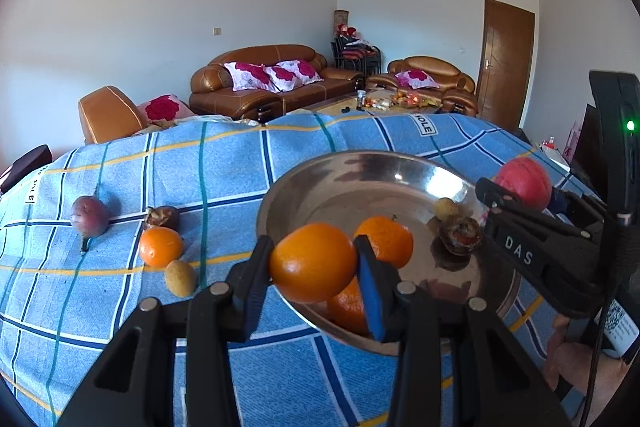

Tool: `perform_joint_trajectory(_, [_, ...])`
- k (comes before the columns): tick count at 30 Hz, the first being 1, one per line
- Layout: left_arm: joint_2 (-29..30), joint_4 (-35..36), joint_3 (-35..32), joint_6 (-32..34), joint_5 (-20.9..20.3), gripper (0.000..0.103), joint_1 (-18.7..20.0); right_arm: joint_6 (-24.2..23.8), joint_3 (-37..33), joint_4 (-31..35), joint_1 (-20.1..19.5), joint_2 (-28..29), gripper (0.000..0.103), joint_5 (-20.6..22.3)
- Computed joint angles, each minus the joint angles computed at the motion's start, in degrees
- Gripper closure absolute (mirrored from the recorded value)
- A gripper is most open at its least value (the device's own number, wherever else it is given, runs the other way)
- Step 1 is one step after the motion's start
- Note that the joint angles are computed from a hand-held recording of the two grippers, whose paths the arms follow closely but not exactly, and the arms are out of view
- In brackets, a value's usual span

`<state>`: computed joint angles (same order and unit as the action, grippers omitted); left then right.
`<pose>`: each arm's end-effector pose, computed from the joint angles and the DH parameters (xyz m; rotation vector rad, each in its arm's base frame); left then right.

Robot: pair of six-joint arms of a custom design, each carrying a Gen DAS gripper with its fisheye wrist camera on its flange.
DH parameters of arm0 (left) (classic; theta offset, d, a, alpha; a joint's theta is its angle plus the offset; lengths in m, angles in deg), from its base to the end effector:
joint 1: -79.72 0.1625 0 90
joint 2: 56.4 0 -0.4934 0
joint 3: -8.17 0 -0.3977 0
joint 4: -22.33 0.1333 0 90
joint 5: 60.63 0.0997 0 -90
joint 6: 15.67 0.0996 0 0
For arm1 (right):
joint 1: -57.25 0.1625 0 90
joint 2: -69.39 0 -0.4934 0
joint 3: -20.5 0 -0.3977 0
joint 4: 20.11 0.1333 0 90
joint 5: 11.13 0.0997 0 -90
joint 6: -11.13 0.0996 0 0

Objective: Organize fruits
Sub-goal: 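Carry the mandarin over the bowl with the left gripper while the right holds the pomegranate above it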

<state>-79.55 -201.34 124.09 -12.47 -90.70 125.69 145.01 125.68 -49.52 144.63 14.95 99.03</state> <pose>-0.2192 -0.5426 -0.0132 0.4316 2.1250 -1.1672 0.0719 -0.5934 0.1291 0.5401 -2.0402 1.1498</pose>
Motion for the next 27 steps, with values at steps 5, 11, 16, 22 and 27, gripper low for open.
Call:
perform_joint_trajectory(5, [-0.92,2.73,-2.79,-0.84,0.18,0.06,1.89,2.05,-5.33,7.24,0.22,2.49,0.049,1.3])
perform_joint_trajectory(11, [-0.63,8.44,-5.87,-2.03,-0.38,0.06,3.8,3.61,-10.08,14.97,-0.01,4.71,0.049,0.93])
perform_joint_trajectory(16, [-0.98,13.65,-7.18,-5.12,-1.55,0.06,4.79,1.65,-11.44,16.32,0.79,6.16,0.049,1.75])
perform_joint_trajectory(22, [-1.22,19.55,-8.55,-7.68,-2.38,0.06,5.39,-1.09,-12.1,16.25,1.6,7.2,0.048,2.78])
perform_joint_trajectory(27, [-1.69,22.42,-9.03,-9.69,-3.73,0.061,5.98,-0.19,-14.41,19.05,1.59,8.18,0.048,3.13])
